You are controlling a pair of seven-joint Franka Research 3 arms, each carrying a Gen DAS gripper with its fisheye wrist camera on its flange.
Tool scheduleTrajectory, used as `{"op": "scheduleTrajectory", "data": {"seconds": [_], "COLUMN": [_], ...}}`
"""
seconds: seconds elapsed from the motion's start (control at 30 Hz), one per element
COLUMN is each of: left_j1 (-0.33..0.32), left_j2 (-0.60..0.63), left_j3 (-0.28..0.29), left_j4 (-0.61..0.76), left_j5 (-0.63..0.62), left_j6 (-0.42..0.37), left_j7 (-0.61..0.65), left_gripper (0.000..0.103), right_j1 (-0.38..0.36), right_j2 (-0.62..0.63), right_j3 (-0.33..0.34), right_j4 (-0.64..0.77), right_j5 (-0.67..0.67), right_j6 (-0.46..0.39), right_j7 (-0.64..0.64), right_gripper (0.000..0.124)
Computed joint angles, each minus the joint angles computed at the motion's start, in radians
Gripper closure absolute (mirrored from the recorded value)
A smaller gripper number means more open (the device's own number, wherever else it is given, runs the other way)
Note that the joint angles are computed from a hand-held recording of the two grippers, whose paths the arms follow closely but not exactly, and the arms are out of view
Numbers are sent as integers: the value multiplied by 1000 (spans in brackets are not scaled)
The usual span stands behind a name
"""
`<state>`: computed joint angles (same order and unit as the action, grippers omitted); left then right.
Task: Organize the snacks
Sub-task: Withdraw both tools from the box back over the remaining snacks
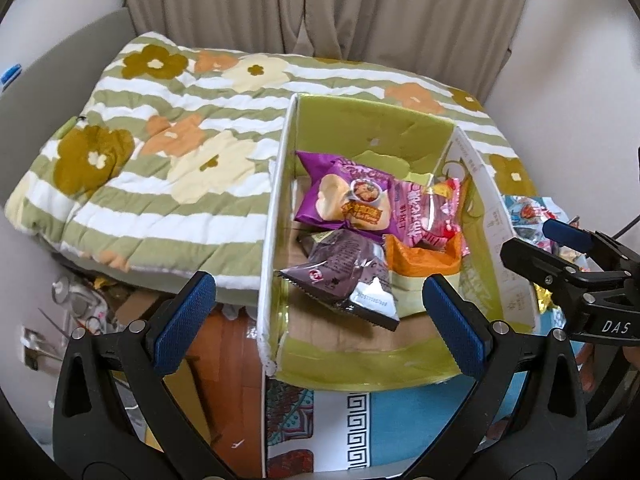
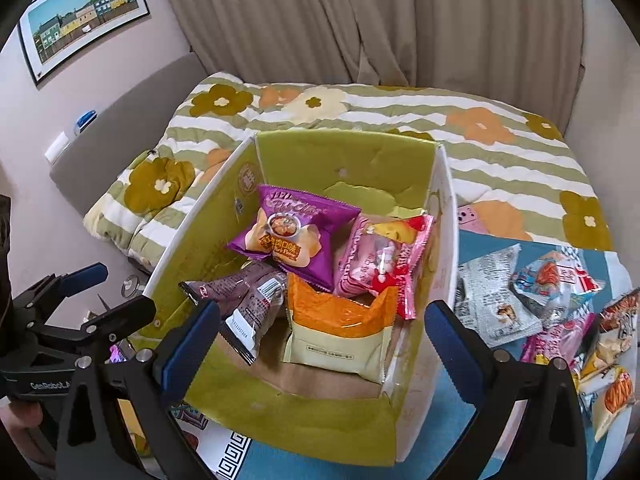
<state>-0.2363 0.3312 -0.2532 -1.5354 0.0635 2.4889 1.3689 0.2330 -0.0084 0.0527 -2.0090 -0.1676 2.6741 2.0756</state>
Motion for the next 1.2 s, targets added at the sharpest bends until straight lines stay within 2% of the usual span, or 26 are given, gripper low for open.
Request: {"op": "scheduleTrajectory", "data": {"seconds": [0.2,0.43,0.6,0.73,0.93,1.07,1.2], "left_j1": [-10,-60,-122,-184,-289,-367,-433], "left_j2": [-21,-66,-92,-80,1,70,164], "left_j3": [-5,-5,-13,-20,-35,-31,-36], "left_j4": [-1,-31,-50,-25,79,156,270], "left_j5": [4,62,133,210,302,353,361], "left_j6": [13,48,80,68,34,24,-22], "left_j7": [-5,-73,-186,-282,-366,-403,-380], "left_gripper": [1,1,1,1,1,1,1], "right_j1": [-16,-69,-108,-175,-241,-273,-315], "right_j2": [-58,-187,-317,-438,-621,-712,-758], "right_j3": [9,27,21,36,-17,-78,-121], "right_j4": [-25,-143,-264,-363,-510,-573,-601], "right_j5": [-95,-113,-35,-15,57,109,141], "right_j6": [-14,51,96,110,117,81,34], "right_j7": [94,103,-3,-68,-214,-322,-429], "right_gripper": [22,22,22,22,22,22,22]}}
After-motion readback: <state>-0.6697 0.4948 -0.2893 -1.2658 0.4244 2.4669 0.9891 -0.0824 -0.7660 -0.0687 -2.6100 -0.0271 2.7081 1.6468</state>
